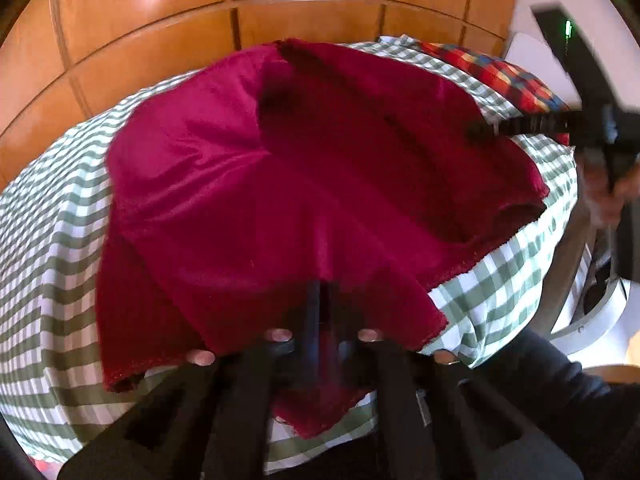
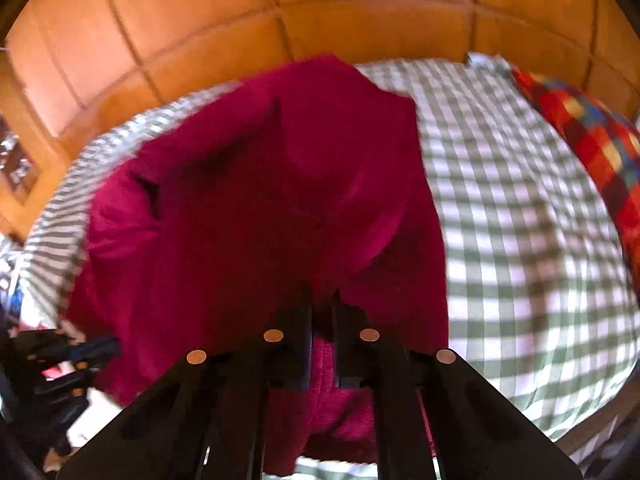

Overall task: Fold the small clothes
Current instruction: 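Grasp the red sweater hem with the right tool while the left tool grasps it too, then lift and shake the sweater with both tools, then lay it flat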

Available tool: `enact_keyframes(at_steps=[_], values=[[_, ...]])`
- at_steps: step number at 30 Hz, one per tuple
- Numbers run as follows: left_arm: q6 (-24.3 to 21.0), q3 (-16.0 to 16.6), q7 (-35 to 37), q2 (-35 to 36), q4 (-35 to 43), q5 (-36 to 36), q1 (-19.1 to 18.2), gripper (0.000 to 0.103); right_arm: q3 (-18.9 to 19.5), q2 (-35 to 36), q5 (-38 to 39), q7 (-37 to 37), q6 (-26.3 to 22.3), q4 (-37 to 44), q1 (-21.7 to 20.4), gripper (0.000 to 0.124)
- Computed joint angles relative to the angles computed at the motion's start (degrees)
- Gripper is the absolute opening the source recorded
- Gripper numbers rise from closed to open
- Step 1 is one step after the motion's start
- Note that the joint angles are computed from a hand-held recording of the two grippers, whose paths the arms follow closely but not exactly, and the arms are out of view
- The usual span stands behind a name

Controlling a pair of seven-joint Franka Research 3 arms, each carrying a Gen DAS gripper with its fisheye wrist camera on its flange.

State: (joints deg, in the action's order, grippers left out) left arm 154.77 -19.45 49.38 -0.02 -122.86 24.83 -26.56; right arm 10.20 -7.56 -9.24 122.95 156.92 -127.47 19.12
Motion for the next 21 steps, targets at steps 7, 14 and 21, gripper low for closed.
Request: enact_keyframes(at_steps=[7, 14, 21], values=[[11.7, 3.6, 5.3, -8.2, -4.6, -12.2, 4.3, 0.0, 0.9, -1.9, -8.8, 4.5, 0.6, 5.7, -5.9, 0.007], [6.8, 4.0, -16.1, -9.6, 1.9, 3.7, 20.0, 0.0, -3.2, 7.1, -25.8, 17.2, -13.5, 22.0, -10.2, 0.007], [-14.7, 8.8, -30.0, 0.1, 19.5, 14.7, 24.7, 0.0, -11.2, 19.6, -27.1, 18.1, -26.2, 39.5, -8.5, 0.007]])
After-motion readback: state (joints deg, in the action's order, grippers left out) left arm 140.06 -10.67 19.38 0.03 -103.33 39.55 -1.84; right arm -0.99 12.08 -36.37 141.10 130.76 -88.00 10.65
